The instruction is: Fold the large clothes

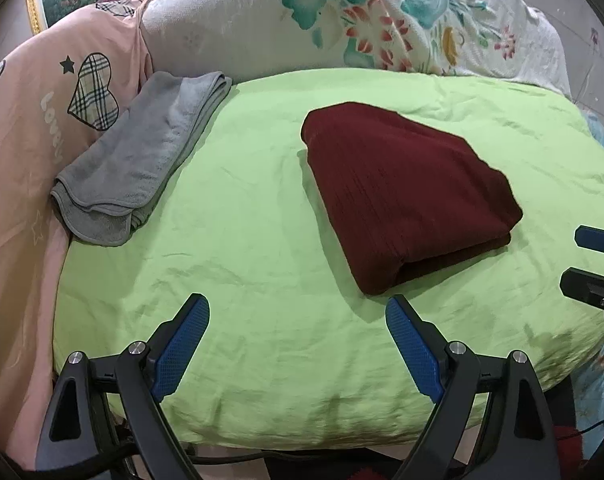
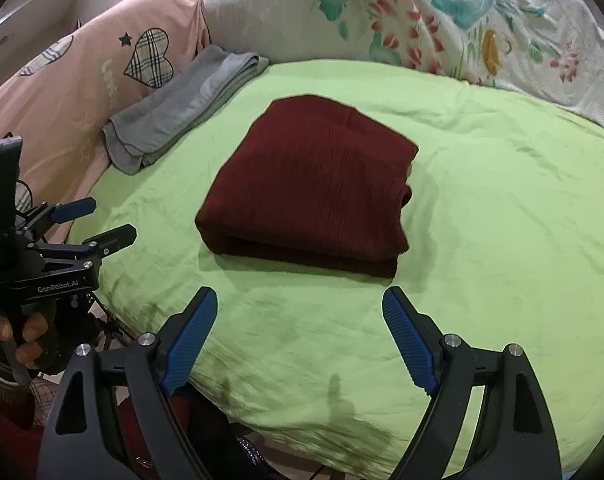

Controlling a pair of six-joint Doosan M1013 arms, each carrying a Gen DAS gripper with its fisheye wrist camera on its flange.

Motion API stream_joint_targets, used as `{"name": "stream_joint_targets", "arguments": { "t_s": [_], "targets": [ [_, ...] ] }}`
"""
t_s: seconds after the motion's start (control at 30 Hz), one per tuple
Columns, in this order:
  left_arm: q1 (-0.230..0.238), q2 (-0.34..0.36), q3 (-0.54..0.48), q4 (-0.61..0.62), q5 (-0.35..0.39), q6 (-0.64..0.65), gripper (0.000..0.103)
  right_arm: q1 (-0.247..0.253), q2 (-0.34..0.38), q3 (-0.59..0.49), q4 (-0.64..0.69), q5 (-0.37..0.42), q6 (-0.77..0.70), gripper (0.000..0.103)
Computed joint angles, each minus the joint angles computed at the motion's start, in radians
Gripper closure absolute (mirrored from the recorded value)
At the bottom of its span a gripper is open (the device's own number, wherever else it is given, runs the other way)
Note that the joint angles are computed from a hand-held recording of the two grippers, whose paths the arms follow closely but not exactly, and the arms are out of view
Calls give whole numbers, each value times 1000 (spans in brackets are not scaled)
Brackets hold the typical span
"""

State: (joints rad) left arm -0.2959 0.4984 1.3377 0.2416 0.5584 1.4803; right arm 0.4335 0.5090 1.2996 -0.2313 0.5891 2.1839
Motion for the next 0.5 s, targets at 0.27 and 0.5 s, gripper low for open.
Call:
{"name": "stream_joint_targets", "arguments": {
  "t_s": [0.27,0.5],
  "targets": [
    [2,16,-23,-6,27,-5,12,-4,13,-8,22,27,-6,18],
    [2,28,-37,-28,51,9,12,-9,19,-14,35,34,-11,18]
  ]
}}
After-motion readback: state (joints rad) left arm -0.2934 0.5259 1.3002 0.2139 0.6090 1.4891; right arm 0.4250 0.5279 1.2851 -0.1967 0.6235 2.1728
